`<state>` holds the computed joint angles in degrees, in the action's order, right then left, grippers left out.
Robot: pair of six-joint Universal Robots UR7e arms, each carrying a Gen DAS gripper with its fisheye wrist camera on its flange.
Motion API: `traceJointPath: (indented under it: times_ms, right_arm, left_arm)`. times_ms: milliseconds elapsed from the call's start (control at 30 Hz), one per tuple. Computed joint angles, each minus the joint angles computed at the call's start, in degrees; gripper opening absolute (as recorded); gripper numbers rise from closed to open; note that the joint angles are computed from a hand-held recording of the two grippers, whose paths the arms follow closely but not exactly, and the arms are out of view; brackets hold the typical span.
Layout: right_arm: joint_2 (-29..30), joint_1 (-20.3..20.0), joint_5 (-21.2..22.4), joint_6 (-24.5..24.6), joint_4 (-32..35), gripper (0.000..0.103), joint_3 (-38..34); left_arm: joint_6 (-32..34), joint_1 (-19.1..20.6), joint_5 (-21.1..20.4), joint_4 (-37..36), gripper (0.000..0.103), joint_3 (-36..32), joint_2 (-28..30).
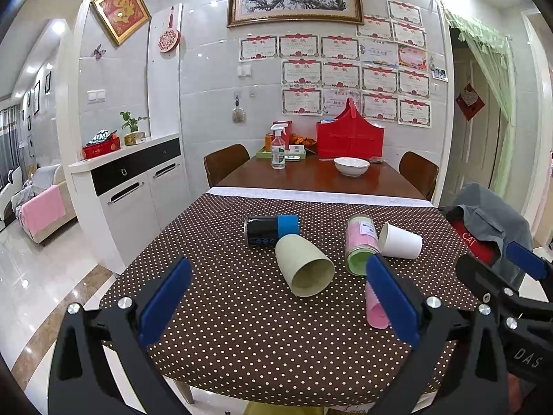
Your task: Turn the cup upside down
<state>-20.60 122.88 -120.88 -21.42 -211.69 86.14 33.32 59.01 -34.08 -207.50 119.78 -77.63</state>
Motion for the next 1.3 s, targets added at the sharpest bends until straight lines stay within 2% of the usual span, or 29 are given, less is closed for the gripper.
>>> traceJointPath:
  times_ms: [400, 900, 1100, 1300]
  right_arm:
    - [0.5, -0.6, 1.8, 0.4, 0.2, 0.098, -0.1]
    - [1.0, -0.4, 1.5, 0.2, 0.1, 0.098, -0.7]
    - [1.4, -0.3, 1.1, 0.7, 1.3, 0.098, -1.5]
    - [1.7, -0.8, 0.2, 3.3, 6.5, 0.098, -3.7]
  left_arm:
    - [0.7, 0.9, -1.3, -2.5, 0.099, 0.1, 0.9]
    - [1.0, 1.8, -2.6, -3.6, 0.099, 0.3, 0.9]
    - [0.7, 3.0, -4.0, -2.1, 0.099, -0.6, 0.8]
    - [-1.4, 4.7, -4.7, 1.5, 0.099, -2.3, 1.5]
